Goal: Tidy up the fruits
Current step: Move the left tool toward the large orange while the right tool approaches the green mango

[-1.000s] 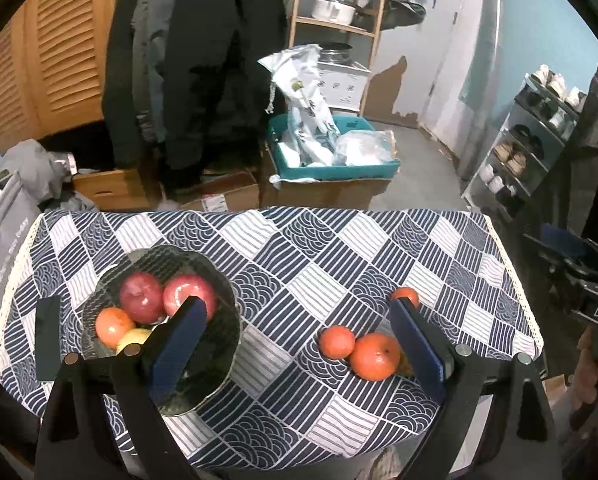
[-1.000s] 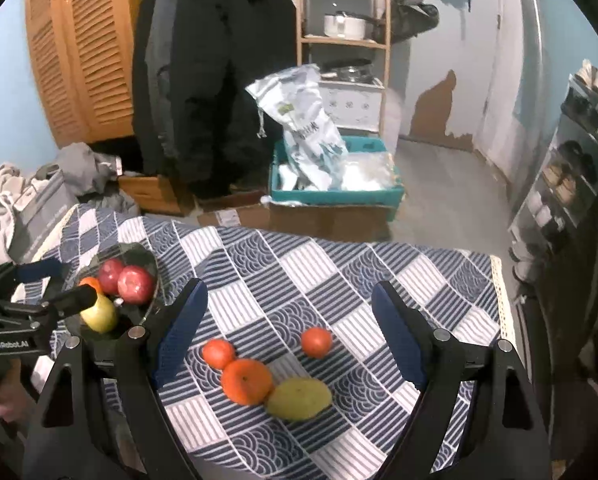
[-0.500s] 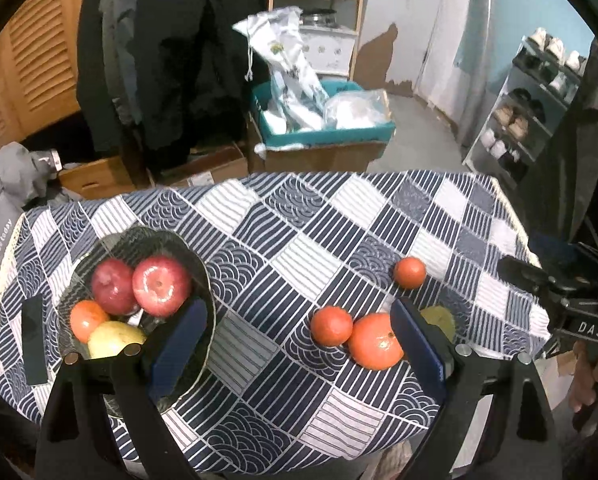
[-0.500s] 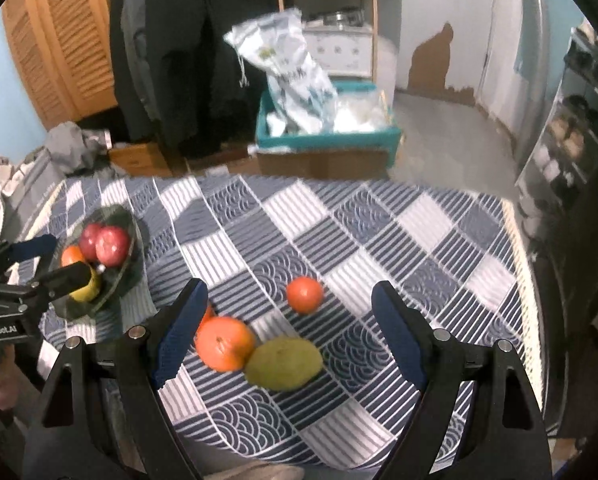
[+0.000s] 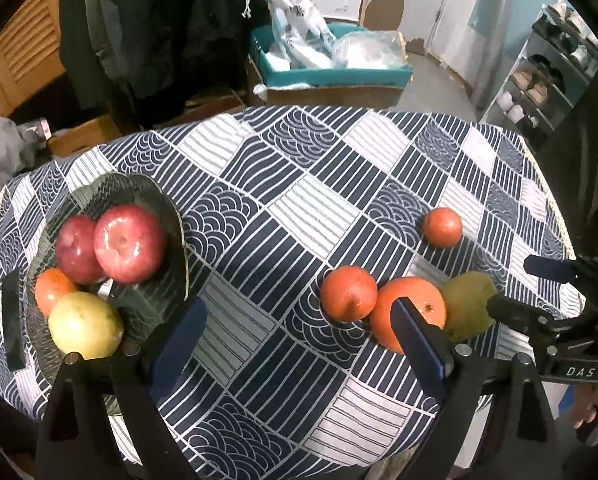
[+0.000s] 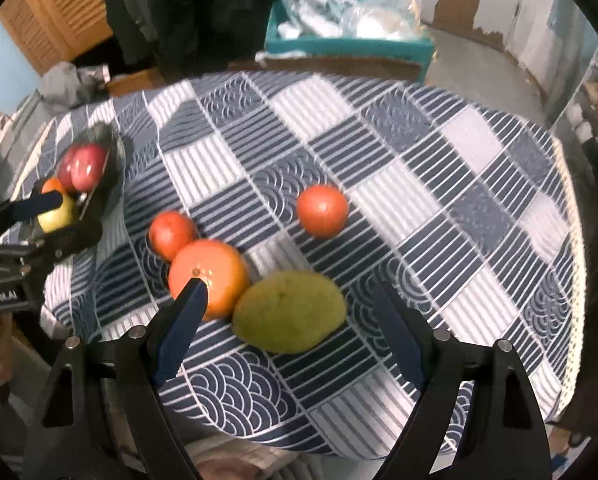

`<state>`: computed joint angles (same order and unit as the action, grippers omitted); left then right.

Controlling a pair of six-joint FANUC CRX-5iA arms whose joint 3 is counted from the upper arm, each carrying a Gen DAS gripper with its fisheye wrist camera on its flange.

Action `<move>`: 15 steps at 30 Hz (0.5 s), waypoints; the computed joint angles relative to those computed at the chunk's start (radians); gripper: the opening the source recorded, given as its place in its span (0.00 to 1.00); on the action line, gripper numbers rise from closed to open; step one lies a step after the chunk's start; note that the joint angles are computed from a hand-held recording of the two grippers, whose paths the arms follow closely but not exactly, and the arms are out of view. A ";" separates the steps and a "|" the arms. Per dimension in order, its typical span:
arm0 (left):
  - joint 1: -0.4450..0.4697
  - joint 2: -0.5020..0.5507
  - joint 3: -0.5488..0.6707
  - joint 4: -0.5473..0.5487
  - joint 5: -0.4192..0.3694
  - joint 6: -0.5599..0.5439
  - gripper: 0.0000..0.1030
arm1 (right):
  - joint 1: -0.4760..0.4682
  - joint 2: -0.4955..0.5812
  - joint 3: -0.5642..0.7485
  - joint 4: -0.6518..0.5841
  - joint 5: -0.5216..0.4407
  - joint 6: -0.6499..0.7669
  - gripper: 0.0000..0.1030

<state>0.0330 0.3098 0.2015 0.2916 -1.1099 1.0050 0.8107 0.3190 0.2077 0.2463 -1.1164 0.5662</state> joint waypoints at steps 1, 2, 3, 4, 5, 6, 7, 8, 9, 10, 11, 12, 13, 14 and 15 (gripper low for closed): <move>-0.003 0.003 0.002 -0.006 0.000 0.003 0.91 | -0.001 0.004 0.001 -0.006 -0.005 0.005 0.82; -0.005 0.004 0.002 -0.016 0.000 0.006 0.91 | -0.003 0.009 0.005 -0.012 -0.010 0.011 0.82; -0.006 0.007 0.003 -0.020 0.000 0.008 0.91 | -0.005 0.014 0.006 -0.020 -0.016 0.019 0.82; -0.008 0.009 0.003 -0.022 -0.001 0.008 0.91 | -0.007 0.020 0.012 -0.027 -0.022 0.023 0.82; -0.009 0.011 0.002 -0.027 -0.003 0.009 0.91 | -0.010 0.023 0.013 -0.037 -0.024 0.027 0.82; -0.011 0.012 0.003 -0.032 -0.004 0.011 0.91 | -0.012 0.026 0.014 -0.044 -0.025 0.030 0.82; -0.011 0.015 0.004 -0.034 -0.005 0.011 0.91 | -0.016 0.029 0.016 -0.059 -0.025 0.037 0.82; -0.012 0.016 0.005 -0.039 -0.006 0.011 0.91 | -0.020 0.031 0.019 -0.075 -0.025 0.047 0.82; -0.015 0.018 0.007 -0.046 -0.007 0.014 0.91 | -0.023 0.035 0.021 -0.088 -0.026 0.055 0.82; -0.016 0.020 0.009 -0.050 -0.008 0.017 0.91 | -0.026 0.041 0.026 -0.095 -0.029 0.061 0.82; -0.017 0.022 0.009 -0.052 -0.009 0.019 0.91 | -0.027 0.048 0.030 -0.100 -0.035 0.066 0.82; -0.017 0.023 0.010 -0.052 -0.009 0.020 0.91 | -0.030 0.050 0.031 -0.108 -0.033 0.073 0.82; -0.018 0.025 0.011 -0.053 -0.009 0.021 0.91 | -0.034 0.051 0.031 -0.118 -0.027 0.078 0.82; -0.018 0.027 0.012 -0.054 -0.010 0.021 0.91 | -0.038 0.055 0.035 -0.130 -0.026 0.086 0.82; -0.018 0.028 0.012 -0.056 -0.009 0.021 0.91 | -0.040 0.058 0.039 -0.138 -0.027 0.093 0.82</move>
